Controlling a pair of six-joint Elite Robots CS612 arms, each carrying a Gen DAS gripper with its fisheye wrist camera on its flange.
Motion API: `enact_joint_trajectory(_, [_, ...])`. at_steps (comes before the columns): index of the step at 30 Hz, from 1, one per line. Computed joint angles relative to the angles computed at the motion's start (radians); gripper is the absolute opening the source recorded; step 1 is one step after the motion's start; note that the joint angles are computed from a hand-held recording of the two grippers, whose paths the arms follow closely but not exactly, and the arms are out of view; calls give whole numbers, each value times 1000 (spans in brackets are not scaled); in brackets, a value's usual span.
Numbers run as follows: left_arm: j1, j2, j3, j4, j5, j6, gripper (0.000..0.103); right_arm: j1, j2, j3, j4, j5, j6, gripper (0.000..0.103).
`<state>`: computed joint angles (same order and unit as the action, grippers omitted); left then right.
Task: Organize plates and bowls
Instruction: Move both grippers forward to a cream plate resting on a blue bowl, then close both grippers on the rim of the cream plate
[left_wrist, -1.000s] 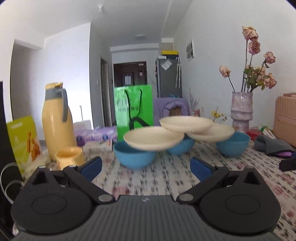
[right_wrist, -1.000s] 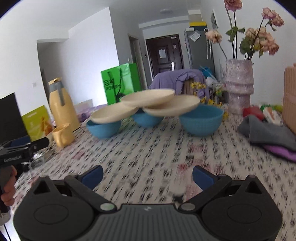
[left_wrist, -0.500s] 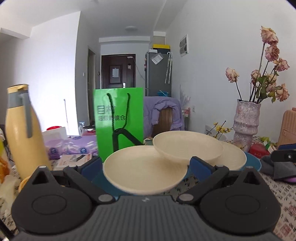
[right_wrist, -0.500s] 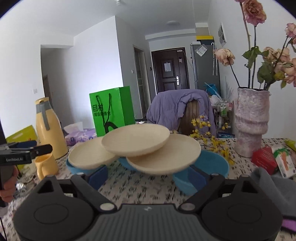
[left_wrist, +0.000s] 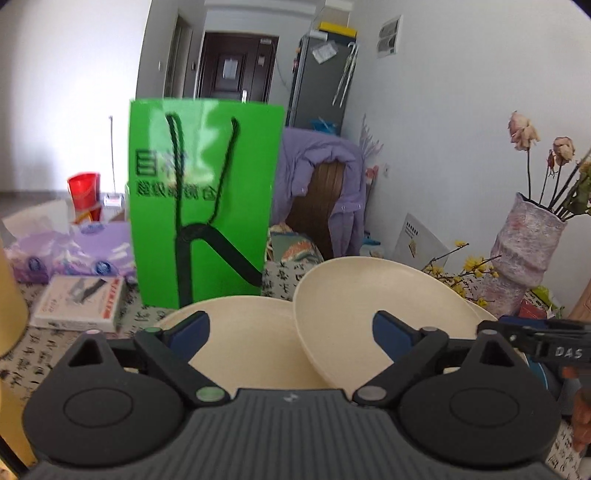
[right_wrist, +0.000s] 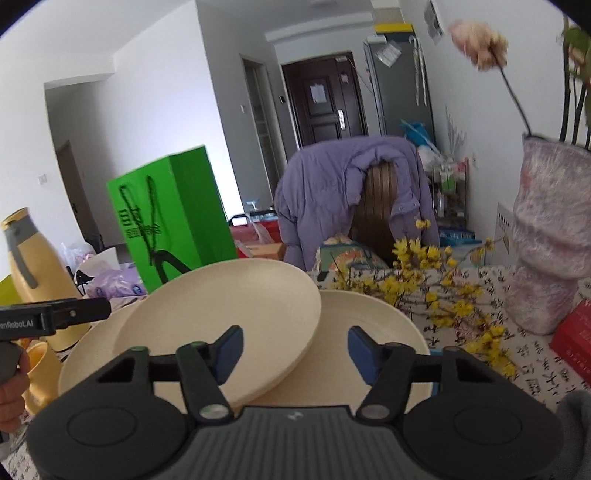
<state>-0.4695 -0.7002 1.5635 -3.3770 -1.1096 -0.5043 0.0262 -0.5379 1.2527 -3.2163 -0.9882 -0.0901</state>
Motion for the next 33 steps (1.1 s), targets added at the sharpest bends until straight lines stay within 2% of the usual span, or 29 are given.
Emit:
enact_joint_trajectory(4, [12, 14, -50, 126, -5, -84, 80, 9, 41, -77, 101, -2, 53, 55])
enact_joint_trajectory(6, [18, 21, -61, 134, -36, -103, 65, 11, 52, -97, 129, 8, 52, 52])
enact_joint_trajectory(7, [21, 22, -64, 142, -47, -110, 58, 12, 56, -105, 139, 10, 48, 48])
enact_joint_trajectory(8, [23, 25, -73, 158, -61, -113, 44, 12, 56, -104, 143, 13, 47, 36])
enact_joint_trajectory(9, [25, 26, -77, 174, -72, -118, 31, 13, 58, -108, 151, 13, 50, 30])
enact_joint_trajectory(10, [27, 26, -79, 179, -82, -128, 28, 13, 60, -112, 156, 21, 56, 20])
enact_joint_trajectory(11, [29, 27, -80, 185, -89, -140, 25, 14, 60, -113, 154, 15, 65, 17])
enact_joint_trajectory(14, [28, 19, -80, 208, -89, -175, 15, 14, 59, -117, 160, 30, 77, 14])
enact_joint_trajectory(19, [25, 2, -71, 240, -85, -204, 13, 20, 45, -103, 144, 7, 62, 12])
enact_joint_trajectory(23, [17, -23, -45, 239, -79, -220, 13, 13, 25, -78, 127, 22, 69, 10])
enact_joint_trajectory(28, [-14, -67, 17, 223, -20, -250, 13, 4, -13, -15, 79, 46, 79, 10])
enact_joint_trajectory(33, [-52, -130, 104, 212, 35, -288, 13, -2, -71, 76, 43, 64, 47, 10])
